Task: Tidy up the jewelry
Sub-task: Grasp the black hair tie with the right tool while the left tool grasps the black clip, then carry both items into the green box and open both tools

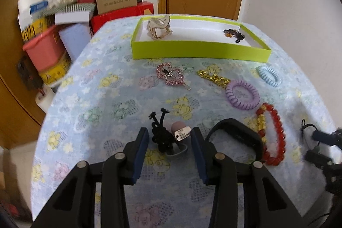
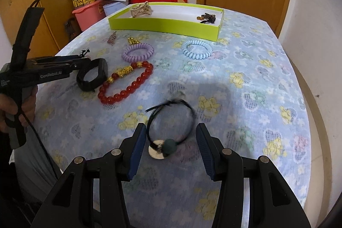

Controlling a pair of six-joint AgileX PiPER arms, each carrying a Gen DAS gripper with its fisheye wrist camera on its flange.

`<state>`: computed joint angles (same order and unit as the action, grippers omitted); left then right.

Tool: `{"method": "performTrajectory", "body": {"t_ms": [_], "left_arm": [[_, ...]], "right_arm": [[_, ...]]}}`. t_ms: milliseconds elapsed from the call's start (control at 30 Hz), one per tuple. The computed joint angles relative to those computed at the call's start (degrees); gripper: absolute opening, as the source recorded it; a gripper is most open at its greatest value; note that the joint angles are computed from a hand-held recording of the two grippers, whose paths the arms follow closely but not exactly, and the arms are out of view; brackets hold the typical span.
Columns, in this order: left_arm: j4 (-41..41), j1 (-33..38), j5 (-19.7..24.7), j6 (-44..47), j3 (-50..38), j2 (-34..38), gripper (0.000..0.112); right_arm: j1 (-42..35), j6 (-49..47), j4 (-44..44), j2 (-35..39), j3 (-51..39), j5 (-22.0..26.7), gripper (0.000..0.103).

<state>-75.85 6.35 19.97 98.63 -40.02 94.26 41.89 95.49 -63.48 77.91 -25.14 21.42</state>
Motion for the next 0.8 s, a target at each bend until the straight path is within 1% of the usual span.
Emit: {"method": "performTrajectory", "body": {"t_ms": [33,67,100,133,200,233,300,400,600,800], "left_arm": [[-0.1,0.0,0.3,0.0,0.0,0.0,0.036],[-0.6,-0.3,-0.4,0.5,0.2,-0.1,0.035],[-1.6,-0.4,-0.7,1.6,0.4,-0.2,0.034],[-2.6,-0.5,-0.9,2.8,0.6,-0.3,0.033],[-3.7,-0.4,-0.9,3.9,0.7,-0.2,0.03],[-4.1,-0.3,-0.8,4.3,0.6,-0.2,0.03],[-4.9,-0.1,-0.5,5.2,0.9,-0.2,0.029],[-5.1,0.4,0.3,5.7,1.1,-0.3,0.028],[-0.1,3.8,5.6,0.8,0.4,-0.5,0.027],[2.2,6.9,10.9,-0.9,0.6,-3.0,0.026]], "right_arm": [[0.7,1.3,-0.6,-0.2,0.3,0.6,0.044],[1.9,2.6,-1.0,-0.3,0.5,1.9,0.037],[3.1,3.3,-0.9,-0.2,0.4,3.5,0.034],[3.6,3.5,-0.9,-0.3,0.5,4.0,0.029],[4.0,3.7,-0.5,-0.7,0.8,4.5,0.023],[4.1,4.0,-0.7,-0.9,0.9,4.7,0.014],[4.3,6.4,-2.0,-1.4,1.6,4.9,0.013],[3.7,6.8,-2.1,-2.0,2.0,4.1,0.013],[3.4,7.0,-2.3,-4.2,2.1,4.6,0.012],[3.7,5.1,-1.2,-6.0,1.2,6.1,0.012]]}}
